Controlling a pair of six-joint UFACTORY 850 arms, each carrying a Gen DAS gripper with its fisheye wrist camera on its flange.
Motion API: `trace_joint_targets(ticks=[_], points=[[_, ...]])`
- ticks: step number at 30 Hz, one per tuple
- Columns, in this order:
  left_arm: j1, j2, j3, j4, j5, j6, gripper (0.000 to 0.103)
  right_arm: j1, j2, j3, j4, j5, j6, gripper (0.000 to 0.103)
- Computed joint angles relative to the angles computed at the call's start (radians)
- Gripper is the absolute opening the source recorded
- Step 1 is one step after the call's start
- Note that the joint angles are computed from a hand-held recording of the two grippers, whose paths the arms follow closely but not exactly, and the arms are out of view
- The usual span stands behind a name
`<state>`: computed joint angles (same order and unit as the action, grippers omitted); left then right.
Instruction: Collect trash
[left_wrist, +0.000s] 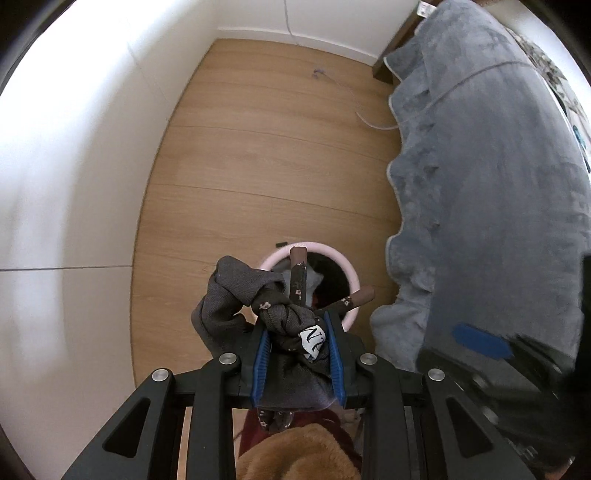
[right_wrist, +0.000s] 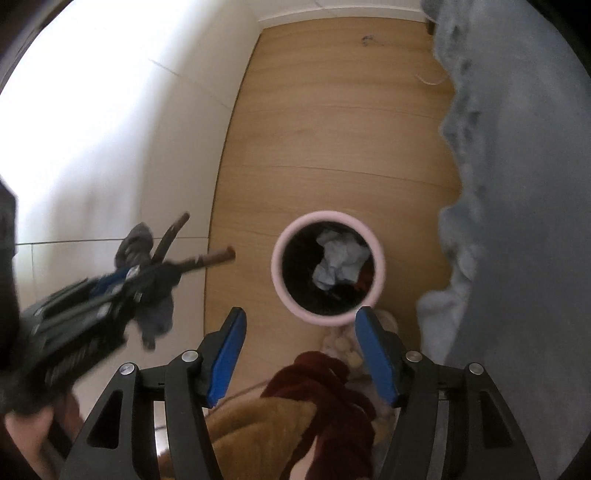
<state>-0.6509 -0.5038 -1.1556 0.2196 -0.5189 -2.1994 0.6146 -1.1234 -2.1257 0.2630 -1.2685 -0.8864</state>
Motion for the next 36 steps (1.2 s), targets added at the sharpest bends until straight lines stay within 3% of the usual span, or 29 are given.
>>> trace_joint_targets(ticks=[5,11,15,16,18,20,22,24,28,36], points=[[0.034,-0.055,-0.025,-0.064,0.071,0.112,0.029,-0.045,0.04,0.013,-0.01,-0.014,0.005,0.061],[0.048,-0.112,-0.085,-0.142,0.072,0.255,0.029,-0.092,0.072,0.016,-0.009,-0.03,0.023,0.061],[0.052,-0.121,-0.093,-0.169,0.069,0.289,0.036,-0.113,0.091,0.032,-0.002,-0.037,0.037,0.061],[0.054,-0.126,-0.098,-0.181,0.062,0.299,0.039,-0.117,0.094,0.033,0.001,-0.04,0.045,0.061],[0.055,-0.131,-0.104,-0.191,0.053,0.304,0.072,-0.124,0.091,0.026,0.008,-0.053,0.058,0.061],[0.045,-0.127,-0.105,-0.125,0.042,0.221,0.09,-0.128,0.089,0.024,0.011,-0.053,0.064,0.061],[0.042,-0.124,-0.102,-0.103,0.041,0.182,0.096,-0.128,0.091,0.024,0.015,-0.054,0.069,0.061],[0.05,-0.124,-0.101,-0.178,0.05,0.252,0.103,-0.13,0.093,0.022,0.015,-0.05,0.067,0.061],[0.051,-0.135,-0.131,-0.191,-0.012,0.32,0.103,-0.137,0.093,0.023,0.025,-0.051,0.064,0.061],[0.048,-0.137,-0.158,-0.15,-0.045,0.301,0.103,-0.152,0.1,0.019,0.06,-0.057,0.057,0.061]])
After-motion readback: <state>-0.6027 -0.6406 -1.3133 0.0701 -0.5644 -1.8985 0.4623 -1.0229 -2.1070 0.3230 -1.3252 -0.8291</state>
